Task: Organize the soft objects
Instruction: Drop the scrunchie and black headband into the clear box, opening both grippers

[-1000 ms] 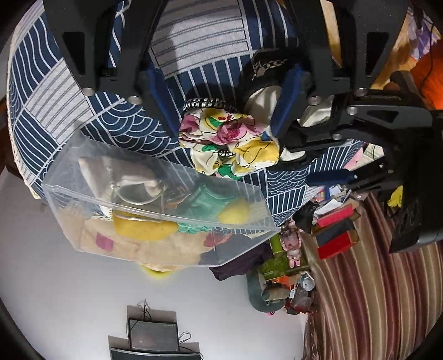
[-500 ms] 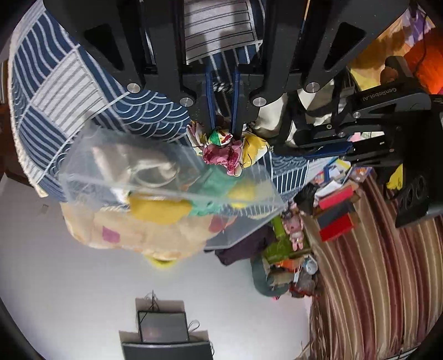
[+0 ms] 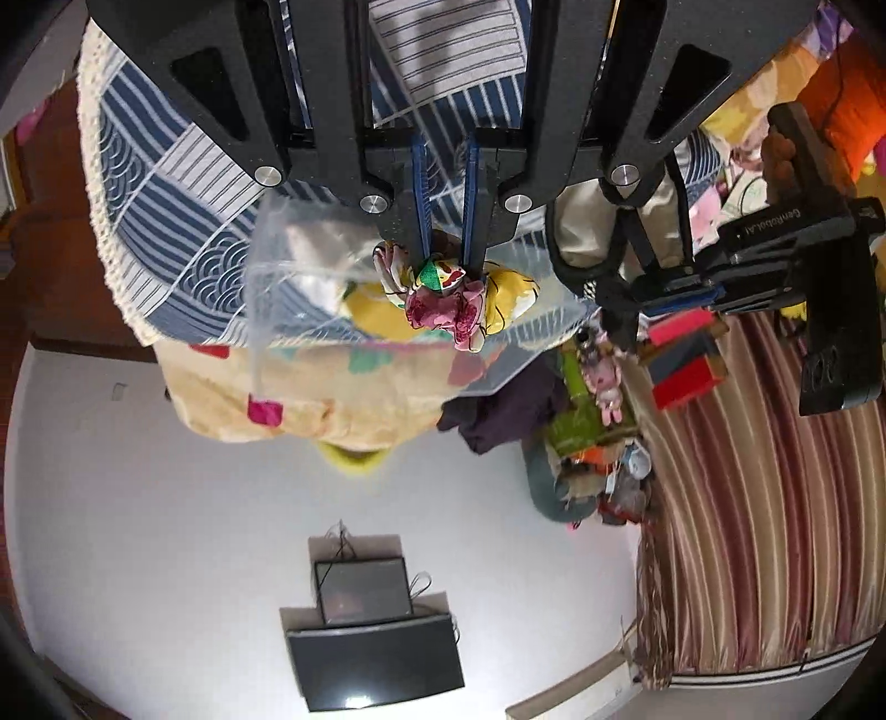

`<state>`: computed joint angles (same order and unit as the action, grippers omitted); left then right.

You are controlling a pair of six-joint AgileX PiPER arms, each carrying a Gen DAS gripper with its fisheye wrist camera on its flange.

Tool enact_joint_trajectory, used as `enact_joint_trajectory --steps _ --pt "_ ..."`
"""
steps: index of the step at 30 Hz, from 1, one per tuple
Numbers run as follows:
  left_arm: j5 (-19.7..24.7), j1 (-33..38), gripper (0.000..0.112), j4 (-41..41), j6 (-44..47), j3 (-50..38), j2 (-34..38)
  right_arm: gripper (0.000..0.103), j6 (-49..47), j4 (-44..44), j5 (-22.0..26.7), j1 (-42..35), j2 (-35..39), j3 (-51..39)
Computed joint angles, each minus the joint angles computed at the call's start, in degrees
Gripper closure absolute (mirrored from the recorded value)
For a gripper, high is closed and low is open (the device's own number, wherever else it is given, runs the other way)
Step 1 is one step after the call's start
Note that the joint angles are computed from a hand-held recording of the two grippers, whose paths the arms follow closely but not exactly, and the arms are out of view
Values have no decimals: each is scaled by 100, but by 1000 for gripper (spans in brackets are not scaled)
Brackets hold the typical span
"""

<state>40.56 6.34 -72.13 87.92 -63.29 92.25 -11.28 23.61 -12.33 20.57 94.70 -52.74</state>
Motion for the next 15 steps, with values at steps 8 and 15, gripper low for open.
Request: enact_joint_trajectory --steps 8,15 --pt "-13 -131 95 -220 -540 -869 315 94 -499 487 -103 -199 -13 -143" --pt "-561 -523 95 -519 -565 -1436 568 94 -1784 1686 151 -417 289 -808"
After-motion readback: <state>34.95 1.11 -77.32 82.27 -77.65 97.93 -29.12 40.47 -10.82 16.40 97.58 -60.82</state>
